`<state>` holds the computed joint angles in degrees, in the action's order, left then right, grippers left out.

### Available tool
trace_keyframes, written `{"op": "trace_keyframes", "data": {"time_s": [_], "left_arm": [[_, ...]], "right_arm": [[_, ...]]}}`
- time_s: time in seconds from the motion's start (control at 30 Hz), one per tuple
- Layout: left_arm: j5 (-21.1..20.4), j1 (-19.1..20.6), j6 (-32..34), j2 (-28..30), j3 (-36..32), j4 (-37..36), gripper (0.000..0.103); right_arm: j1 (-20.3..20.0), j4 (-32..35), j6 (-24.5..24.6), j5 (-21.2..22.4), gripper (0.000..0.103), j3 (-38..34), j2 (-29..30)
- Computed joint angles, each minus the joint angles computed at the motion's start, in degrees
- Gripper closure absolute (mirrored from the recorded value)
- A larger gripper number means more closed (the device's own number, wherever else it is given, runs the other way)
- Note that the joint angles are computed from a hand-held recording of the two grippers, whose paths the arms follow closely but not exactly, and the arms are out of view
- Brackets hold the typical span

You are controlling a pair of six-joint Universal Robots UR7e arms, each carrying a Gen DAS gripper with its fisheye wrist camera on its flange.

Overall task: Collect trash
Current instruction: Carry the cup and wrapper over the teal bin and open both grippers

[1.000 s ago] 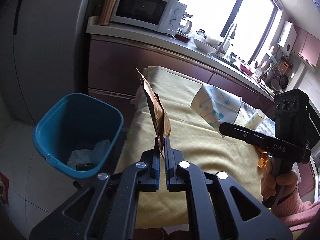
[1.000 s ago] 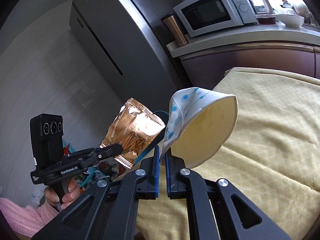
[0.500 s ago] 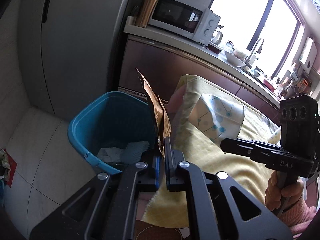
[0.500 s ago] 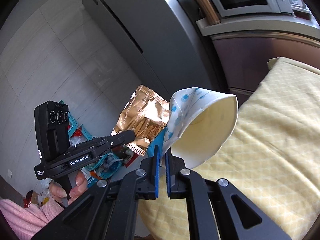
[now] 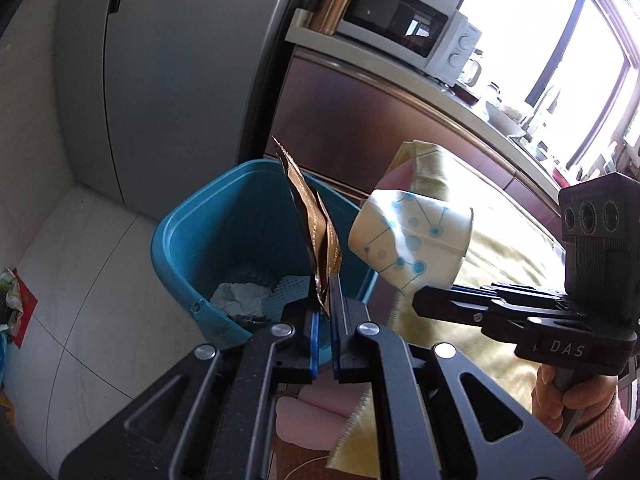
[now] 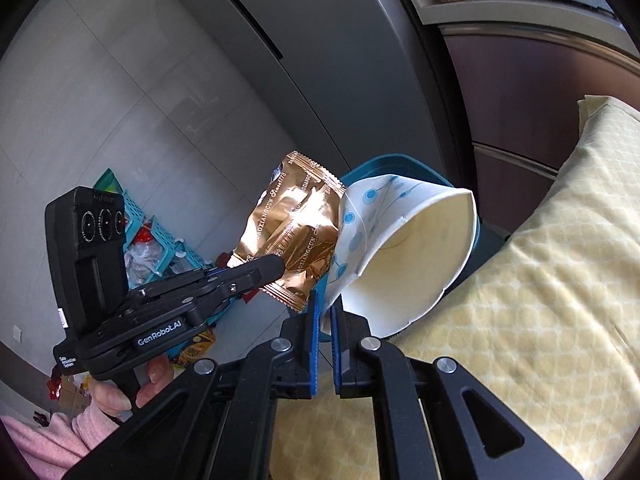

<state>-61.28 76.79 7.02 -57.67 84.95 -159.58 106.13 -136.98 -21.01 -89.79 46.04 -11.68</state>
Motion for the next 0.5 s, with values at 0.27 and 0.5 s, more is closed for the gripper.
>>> {"op": "trace_keyframes", "data": {"time_s": [0.27, 0.5], "left_arm": [[0.1, 1.3, -1.5, 2.1, -2.2, 1.8, 0.098], [0.6, 2.1, -2.3, 4.0, -4.1, 3.1, 0.098]], "right_arm": [[0.8, 7.6, 1.3, -2.8, 0.098, -12.5, 7.0], [1.3, 12.9, 2.6, -4.5, 0.097, -22.3, 12.0]]}}
